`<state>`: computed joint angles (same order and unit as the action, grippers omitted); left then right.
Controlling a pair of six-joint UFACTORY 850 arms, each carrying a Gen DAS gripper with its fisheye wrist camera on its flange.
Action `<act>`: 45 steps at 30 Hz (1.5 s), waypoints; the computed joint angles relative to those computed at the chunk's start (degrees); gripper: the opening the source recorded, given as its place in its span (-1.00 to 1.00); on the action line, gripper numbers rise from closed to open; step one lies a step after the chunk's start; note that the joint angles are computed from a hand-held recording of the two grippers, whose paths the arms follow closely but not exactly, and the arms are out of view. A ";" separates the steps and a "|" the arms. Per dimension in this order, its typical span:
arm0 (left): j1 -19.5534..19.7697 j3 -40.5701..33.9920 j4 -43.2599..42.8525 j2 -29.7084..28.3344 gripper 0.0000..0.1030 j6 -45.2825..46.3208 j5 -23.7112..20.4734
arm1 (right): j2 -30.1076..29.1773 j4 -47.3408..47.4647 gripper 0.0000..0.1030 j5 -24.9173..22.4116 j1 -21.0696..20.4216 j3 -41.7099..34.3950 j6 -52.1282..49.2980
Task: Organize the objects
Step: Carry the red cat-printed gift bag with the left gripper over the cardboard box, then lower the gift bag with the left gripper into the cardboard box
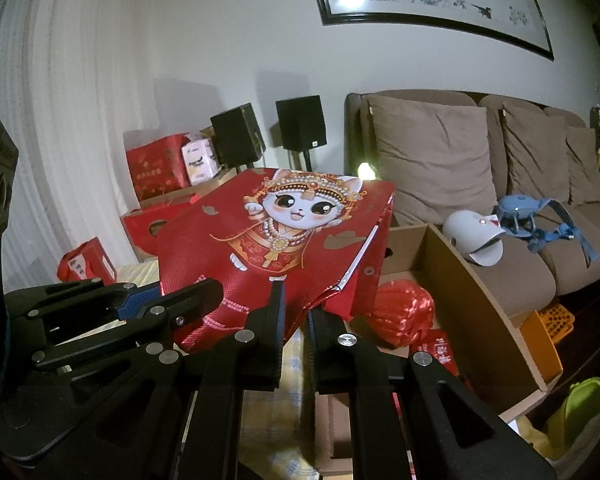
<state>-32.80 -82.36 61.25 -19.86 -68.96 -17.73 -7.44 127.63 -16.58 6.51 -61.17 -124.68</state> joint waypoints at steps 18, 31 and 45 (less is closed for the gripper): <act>-0.80 -2.46 -2.64 -1.46 -0.80 3.61 0.28 | 0.56 -0.21 -0.82 1.37 -1.01 -0.34 -0.12; -1.19 -3.82 -4.12 -2.28 -0.79 5.10 1.25 | 1.21 0.64 -0.82 2.70 -1.70 -0.39 -1.94; -0.96 -5.31 -6.37 -3.49 -0.79 7.99 2.28 | 1.30 4.44 -0.82 3.42 -1.94 -0.32 -5.80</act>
